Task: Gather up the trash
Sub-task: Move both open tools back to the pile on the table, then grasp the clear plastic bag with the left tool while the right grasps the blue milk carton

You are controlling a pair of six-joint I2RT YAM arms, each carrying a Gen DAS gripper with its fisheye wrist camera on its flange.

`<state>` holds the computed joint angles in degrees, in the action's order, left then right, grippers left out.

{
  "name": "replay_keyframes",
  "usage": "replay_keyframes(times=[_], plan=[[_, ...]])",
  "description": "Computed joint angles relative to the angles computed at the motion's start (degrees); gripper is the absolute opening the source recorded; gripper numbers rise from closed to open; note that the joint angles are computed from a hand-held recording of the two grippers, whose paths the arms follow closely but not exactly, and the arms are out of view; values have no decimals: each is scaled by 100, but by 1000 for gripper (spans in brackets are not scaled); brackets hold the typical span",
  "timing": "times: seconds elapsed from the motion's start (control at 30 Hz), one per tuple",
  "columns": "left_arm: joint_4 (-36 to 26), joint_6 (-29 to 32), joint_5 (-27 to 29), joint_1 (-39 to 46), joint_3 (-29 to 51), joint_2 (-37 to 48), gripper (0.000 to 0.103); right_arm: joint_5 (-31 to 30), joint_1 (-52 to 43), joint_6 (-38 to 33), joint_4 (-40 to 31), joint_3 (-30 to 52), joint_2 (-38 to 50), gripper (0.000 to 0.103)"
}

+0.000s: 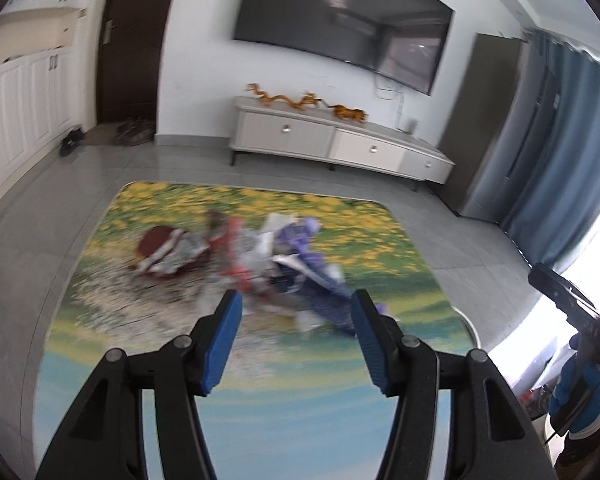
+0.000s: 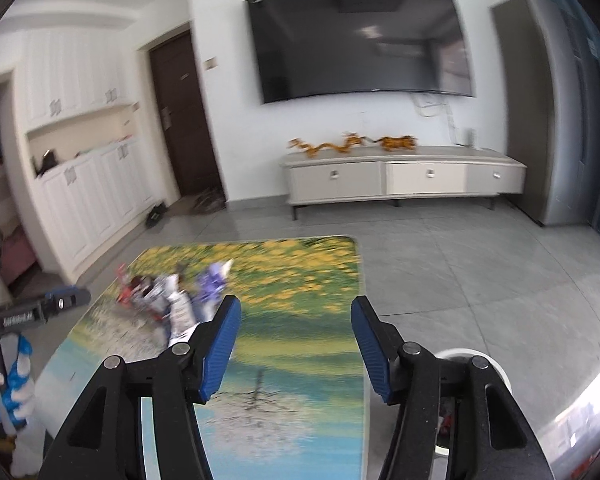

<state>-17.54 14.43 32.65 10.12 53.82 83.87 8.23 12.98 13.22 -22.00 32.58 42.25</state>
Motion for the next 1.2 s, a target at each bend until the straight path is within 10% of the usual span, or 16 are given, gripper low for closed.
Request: replay_keyframes(times=[0.4,0.83,1.0,1.2], plan=[[-99,57,-127,304,708,1165,54,574,2084,-887,1576,399,2868,55],[-108,-53,-414,-143,1551,2098,54,800,2123,-2351,2903,934,5104,65],[-173,-59,-499,-343,1927,2510,54,720,1918,-2590,3050,1155,5567,54],[-407,-147,-404,-426,2297,2830,20,0,1454,-2513,2934,1174,5410,38]])
